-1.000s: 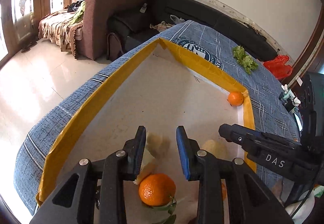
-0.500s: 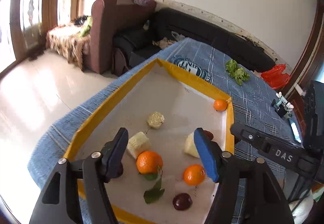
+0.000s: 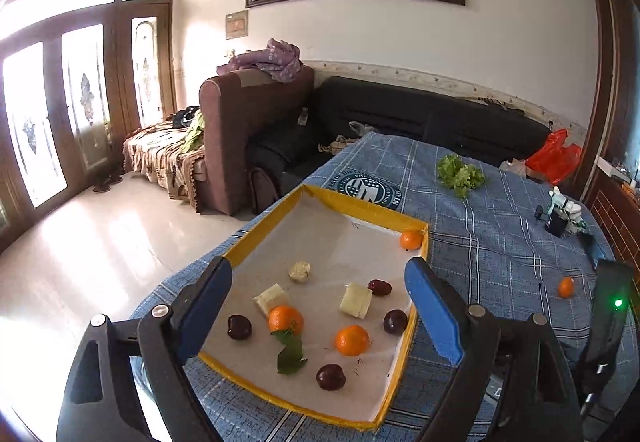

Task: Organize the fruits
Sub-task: 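Lift both open tools from the tray and move toward the remaining plum and tangerine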

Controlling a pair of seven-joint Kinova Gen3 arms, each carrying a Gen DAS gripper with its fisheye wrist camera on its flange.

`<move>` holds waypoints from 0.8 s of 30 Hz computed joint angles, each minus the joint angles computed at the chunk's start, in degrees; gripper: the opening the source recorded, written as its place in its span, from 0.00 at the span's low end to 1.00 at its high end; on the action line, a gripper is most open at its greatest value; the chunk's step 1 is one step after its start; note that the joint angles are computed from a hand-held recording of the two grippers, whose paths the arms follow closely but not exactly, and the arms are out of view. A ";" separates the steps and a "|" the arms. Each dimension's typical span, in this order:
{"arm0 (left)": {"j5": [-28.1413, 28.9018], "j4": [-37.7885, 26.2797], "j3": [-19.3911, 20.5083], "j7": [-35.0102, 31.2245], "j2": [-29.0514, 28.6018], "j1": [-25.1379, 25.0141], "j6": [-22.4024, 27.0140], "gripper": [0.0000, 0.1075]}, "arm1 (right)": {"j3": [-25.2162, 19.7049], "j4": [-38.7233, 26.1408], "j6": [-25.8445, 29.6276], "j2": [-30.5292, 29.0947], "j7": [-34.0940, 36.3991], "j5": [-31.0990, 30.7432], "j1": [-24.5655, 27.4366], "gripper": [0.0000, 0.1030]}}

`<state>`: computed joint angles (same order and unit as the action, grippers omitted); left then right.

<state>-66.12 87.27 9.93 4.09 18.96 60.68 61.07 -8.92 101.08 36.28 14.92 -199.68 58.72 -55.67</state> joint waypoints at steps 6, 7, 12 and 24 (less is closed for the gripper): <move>1.02 1.31 0.34 2.68 -1.31 -0.61 1.20 0.82 | -0.40 0.27 -2.91 1.24 1.98 -0.35 0.54 0.57; 0.90 1.70 0.42 3.09 -1.67 -0.71 1.16 0.82 | -0.15 0.09 -3.23 1.48 2.62 -0.81 0.47 0.57; -0.15 3.11 1.21 5.15 -2.64 -1.21 1.99 0.83 | 1.87 0.48 -5.19 2.22 1.43 -0.66 -0.63 0.57; 2.57 5.32 0.85 6.84 -1.15 -4.14 -5.59 0.83 | 0.10 5.11 6.20 -2.54 -6.65 0.83 -1.53 0.60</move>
<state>-63.56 92.59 10.79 10.93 17.81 56.54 55.47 -8.82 106.20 42.47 12.37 -206.34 59.55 -57.20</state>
